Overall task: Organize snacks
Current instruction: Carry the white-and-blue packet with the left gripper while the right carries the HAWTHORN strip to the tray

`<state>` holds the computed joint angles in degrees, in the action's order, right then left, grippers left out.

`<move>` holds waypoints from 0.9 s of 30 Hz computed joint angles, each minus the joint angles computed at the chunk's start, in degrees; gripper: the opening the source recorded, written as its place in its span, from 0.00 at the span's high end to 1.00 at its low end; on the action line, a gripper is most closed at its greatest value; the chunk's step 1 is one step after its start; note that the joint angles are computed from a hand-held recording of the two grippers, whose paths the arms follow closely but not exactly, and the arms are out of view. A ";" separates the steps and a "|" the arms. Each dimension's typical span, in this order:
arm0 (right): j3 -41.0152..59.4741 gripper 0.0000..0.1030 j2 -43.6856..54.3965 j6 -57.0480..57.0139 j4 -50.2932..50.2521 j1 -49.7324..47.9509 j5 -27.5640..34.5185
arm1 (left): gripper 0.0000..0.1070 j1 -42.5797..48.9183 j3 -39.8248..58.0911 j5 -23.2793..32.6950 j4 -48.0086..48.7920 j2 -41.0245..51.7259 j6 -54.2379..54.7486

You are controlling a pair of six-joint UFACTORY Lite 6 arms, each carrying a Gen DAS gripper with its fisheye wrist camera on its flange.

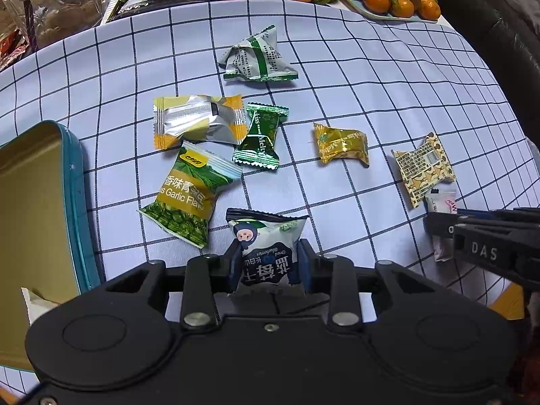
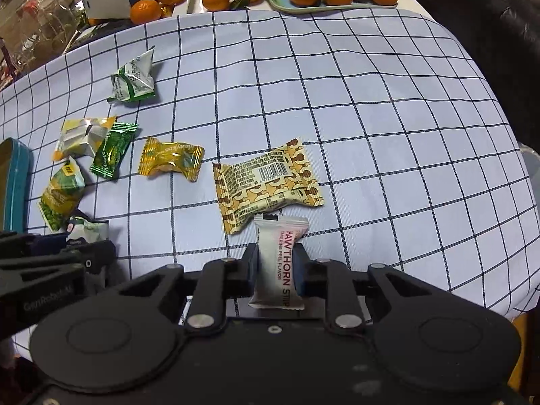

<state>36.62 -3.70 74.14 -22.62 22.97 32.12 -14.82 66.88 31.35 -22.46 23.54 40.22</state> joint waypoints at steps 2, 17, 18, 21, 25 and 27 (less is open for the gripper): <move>-0.10 0.78 -1.00 -0.65 0.64 -0.72 0.24 | 0.61 0.32 -0.59 0.03 -0.95 -1.09 1.17; 5.83 0.78 -8.07 1.96 -0.61 -3.58 2.02 | 0.61 4.46 0.36 1.78 -7.26 -6.43 7.80; 7.11 0.78 -7.20 3.04 -1.53 -2.71 2.40 | 0.61 4.95 0.42 1.51 -7.29 -7.08 7.98; 11.05 0.78 -4.37 7.71 -6.27 0.50 4.30 | 0.61 6.73 1.57 1.29 -7.13 -8.78 8.38; 15.28 0.78 -1.32 13.46 -12.87 4.31 6.02 | 0.61 10.51 5.88 2.11 -7.02 -9.61 10.30; 17.03 0.78 0.06 15.57 -15.54 5.95 6.29 | 0.61 12.90 9.12 2.30 -6.54 -8.71 10.10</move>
